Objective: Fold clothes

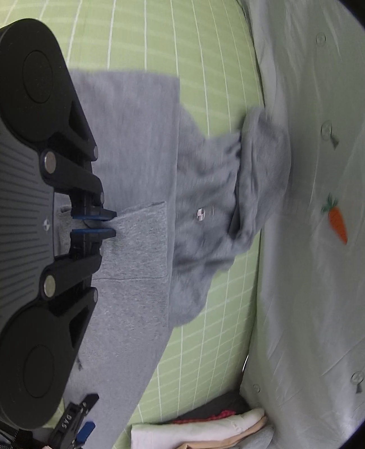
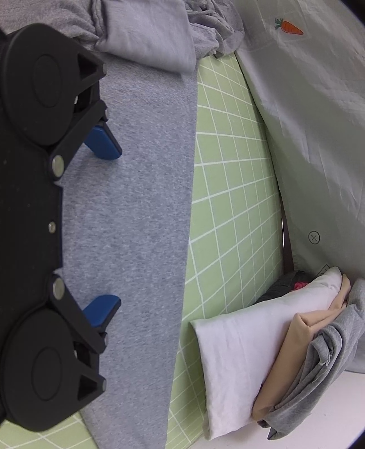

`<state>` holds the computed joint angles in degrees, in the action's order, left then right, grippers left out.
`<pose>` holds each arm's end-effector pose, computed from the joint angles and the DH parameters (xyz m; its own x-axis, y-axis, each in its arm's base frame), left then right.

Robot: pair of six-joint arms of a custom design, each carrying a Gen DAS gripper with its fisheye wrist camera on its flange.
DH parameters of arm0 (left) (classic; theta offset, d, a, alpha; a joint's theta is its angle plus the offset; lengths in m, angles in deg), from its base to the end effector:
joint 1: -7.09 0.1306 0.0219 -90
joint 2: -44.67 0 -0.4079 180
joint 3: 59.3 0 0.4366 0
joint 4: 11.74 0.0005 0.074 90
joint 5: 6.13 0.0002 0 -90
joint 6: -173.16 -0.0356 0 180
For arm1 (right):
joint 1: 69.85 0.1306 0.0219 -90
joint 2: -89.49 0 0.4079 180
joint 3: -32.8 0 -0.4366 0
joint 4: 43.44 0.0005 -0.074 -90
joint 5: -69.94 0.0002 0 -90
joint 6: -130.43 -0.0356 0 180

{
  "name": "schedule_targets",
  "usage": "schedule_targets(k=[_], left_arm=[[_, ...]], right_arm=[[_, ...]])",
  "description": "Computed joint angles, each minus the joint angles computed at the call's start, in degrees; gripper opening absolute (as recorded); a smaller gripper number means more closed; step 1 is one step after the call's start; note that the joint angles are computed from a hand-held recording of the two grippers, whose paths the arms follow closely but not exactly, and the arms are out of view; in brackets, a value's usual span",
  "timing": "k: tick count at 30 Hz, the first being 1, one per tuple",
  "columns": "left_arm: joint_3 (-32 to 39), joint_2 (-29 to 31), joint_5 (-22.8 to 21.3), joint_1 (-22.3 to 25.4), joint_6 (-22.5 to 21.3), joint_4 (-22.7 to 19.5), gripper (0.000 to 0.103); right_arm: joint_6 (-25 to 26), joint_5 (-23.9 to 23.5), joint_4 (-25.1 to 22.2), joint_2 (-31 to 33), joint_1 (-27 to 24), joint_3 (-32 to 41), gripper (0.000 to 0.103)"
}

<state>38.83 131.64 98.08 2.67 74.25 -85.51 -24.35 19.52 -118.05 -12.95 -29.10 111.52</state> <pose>0.4763 -0.0461 0.5260 -0.8456 0.2160 -0.4883 0.3222 0.9357 -0.1441 0.3176 0.2430 0.4405 -0.6402 0.3688 -0.6739 0.5012 0.8653 -0.0025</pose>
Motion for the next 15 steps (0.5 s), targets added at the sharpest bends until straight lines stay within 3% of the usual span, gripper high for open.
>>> schedule_targets(k=[7,11,15], left_arm=[[-0.03,0.18,-8.82,5.79,0.38,0.98,0.007],[-0.66,0.8,-9.01,8.16,3.36,0.11,0.007],[-2.37,0.74,-10.67,7.64,3.16,1.16,0.011]], right_arm=[[0.17,-0.01,0.04,-0.02,-0.13,0.02,0.103],[-0.08,-0.21,-0.3,0.16,-0.18,0.27,0.103],[-0.44,-0.53,-0.78,0.41,-0.28,0.59,0.103]])
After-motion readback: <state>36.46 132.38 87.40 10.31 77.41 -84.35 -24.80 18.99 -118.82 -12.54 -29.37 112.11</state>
